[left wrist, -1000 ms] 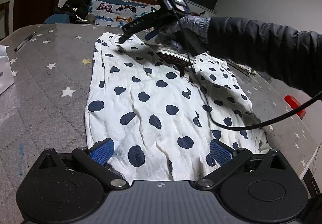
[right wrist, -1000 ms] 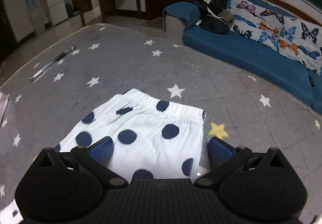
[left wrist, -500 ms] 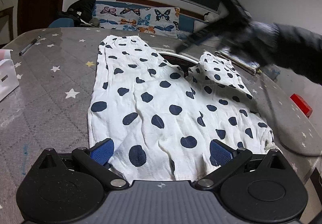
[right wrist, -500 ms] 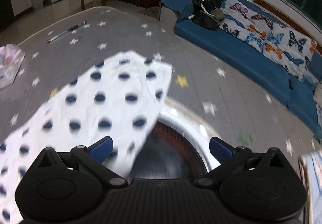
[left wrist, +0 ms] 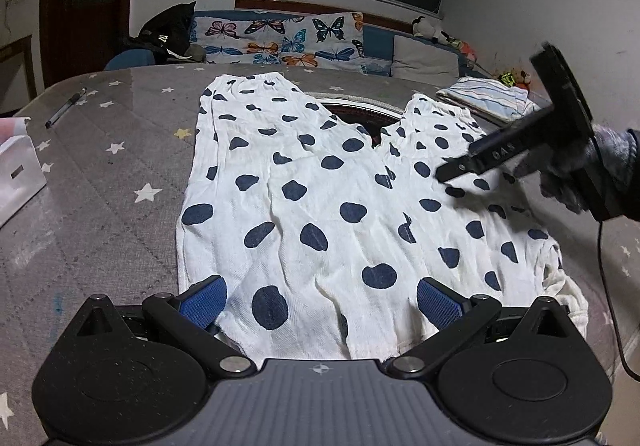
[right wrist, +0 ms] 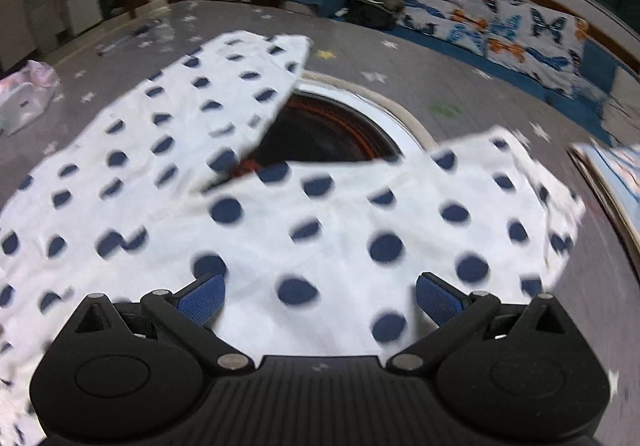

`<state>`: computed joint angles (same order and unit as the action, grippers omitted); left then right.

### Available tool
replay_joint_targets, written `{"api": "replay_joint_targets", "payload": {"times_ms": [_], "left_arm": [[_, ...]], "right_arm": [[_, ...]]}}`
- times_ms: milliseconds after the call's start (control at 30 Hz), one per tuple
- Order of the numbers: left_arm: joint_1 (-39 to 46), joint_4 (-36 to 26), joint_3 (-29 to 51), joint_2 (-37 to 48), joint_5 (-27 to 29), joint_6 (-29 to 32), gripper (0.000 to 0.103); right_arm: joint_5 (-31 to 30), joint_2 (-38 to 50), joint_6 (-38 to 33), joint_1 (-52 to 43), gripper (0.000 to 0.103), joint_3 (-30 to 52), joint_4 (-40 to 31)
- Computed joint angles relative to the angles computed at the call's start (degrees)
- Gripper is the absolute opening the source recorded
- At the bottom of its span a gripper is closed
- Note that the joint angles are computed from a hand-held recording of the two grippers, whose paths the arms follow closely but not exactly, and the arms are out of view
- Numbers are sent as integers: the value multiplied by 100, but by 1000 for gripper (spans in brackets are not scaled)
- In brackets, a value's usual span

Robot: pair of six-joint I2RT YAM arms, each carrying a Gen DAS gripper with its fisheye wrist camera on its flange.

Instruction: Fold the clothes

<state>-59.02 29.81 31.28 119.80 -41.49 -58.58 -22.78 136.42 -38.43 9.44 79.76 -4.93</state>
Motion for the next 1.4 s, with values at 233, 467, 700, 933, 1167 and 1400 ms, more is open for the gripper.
{"api": "replay_joint_targets", "payload": {"times_ms": [233,467,700,933,1167,1400], "left_arm": [[-37,-310,179,66,-93,-50,103],[-83,-479,303,149,-185,-39,103],[-112,-583,374,201,-234,1,103],[-141,-651,443,267,-307,14,103],[-181,-618,441,307,-361,52,103],[-172,-646,472,338,-376,110,103]], "right_arm": [[-217,-126,137,-436,103,-521,664],[-644,-293,541,-732,103,-877,1041],[-755,-209,501,-818,103,-880,1157],[-931,177,968,-866,103,-23,871],[-469,644,1127,-798,103,708,721],[-73,796,958,-673,103,1024,799]]}}
